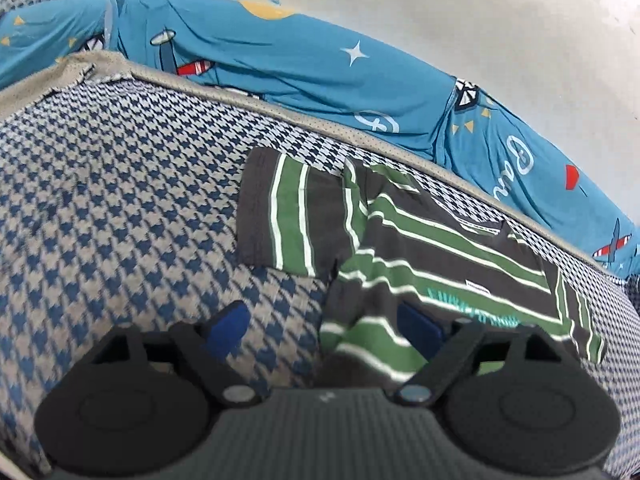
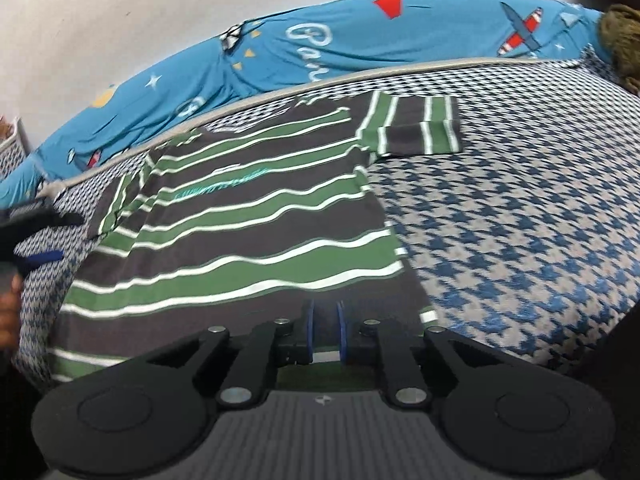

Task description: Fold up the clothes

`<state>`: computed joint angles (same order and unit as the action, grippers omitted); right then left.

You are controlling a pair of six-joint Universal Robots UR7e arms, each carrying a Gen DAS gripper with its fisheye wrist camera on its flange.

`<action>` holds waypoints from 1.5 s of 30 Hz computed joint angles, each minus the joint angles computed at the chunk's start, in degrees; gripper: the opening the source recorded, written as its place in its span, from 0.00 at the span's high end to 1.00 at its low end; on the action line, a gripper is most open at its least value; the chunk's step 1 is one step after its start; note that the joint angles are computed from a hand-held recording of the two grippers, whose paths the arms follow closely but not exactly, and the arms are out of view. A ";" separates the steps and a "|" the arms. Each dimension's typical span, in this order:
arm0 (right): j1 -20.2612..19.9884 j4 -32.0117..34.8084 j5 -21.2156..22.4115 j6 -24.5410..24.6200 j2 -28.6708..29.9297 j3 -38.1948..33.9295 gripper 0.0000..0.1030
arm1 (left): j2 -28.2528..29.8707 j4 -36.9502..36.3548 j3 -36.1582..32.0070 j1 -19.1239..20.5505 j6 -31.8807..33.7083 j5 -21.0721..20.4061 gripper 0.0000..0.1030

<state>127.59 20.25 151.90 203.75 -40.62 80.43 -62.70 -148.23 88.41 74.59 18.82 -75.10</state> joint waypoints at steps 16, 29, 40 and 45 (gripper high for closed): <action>-0.84 -0.48 -2.42 -1.68 1.14 -1.14 0.82 | 10.99 3.76 -13.59 1.70 -3.60 3.30 0.30; -0.89 -1.07 -1.95 -2.93 2.03 -2.05 0.77 | 13.75 -11.19 -9.53 -1.28 10.46 11.71 0.90; -1.13 -2.68 -1.98 -4.29 1.92 -1.82 0.77 | 18.49 -18.38 -13.33 -2.24 17.63 16.61 0.90; -1.13 -3.67 -2.23 -4.66 1.55 -1.36 0.77 | 19.13 -20.78 -13.30 -2.27 21.25 17.07 0.90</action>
<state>126.46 16.58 149.67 199.09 -39.07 79.07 -43.58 -169.01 75.11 72.32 40.06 -58.03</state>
